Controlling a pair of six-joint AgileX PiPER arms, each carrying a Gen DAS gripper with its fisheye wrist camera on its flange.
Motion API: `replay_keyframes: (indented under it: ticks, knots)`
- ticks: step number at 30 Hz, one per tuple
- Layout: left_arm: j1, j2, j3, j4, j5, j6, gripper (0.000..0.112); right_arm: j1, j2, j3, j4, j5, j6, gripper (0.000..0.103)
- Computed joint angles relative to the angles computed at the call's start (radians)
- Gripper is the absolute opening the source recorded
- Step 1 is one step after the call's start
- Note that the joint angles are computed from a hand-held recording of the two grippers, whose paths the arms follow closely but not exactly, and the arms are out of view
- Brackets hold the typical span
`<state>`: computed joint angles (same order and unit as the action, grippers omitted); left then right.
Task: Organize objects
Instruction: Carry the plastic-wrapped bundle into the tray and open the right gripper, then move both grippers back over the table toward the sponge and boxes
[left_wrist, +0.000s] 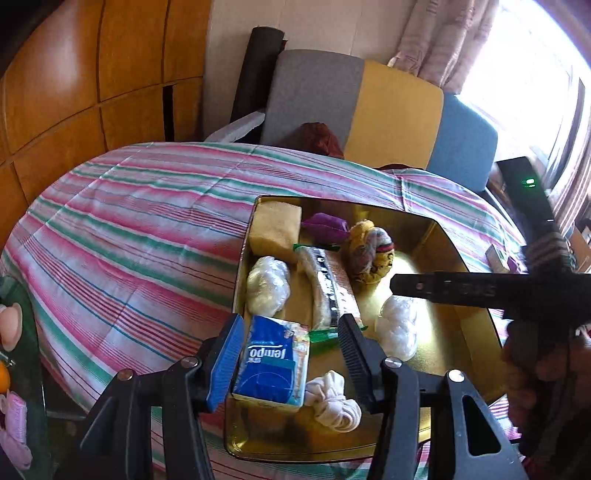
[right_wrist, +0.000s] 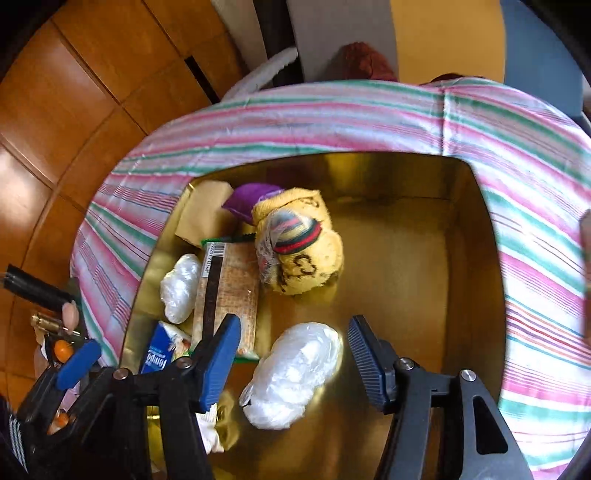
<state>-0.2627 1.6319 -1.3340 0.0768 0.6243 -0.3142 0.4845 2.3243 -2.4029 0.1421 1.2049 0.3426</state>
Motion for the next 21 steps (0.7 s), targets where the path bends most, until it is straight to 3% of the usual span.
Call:
replay_keyframes:
  ticks: [4, 10, 21]
  knots:
    - [-0.033, -0.010, -0.004, 0.033, 0.006, -0.017, 0.053, -0.008, -0.163, 0.265, -0.015, -0.146, -0.017, 0.066]
    - [-0.085, -0.015, -0.020, 0.073, 0.029, -0.039, 0.053, -0.029, -0.346, 0.526, -0.062, -0.276, -0.006, 0.069]
    - [-0.166, 0.005, -0.080, 0.060, 0.074, -0.009, 0.053, -0.188, -0.596, 0.861, -0.110, -0.381, -0.003, 0.072]
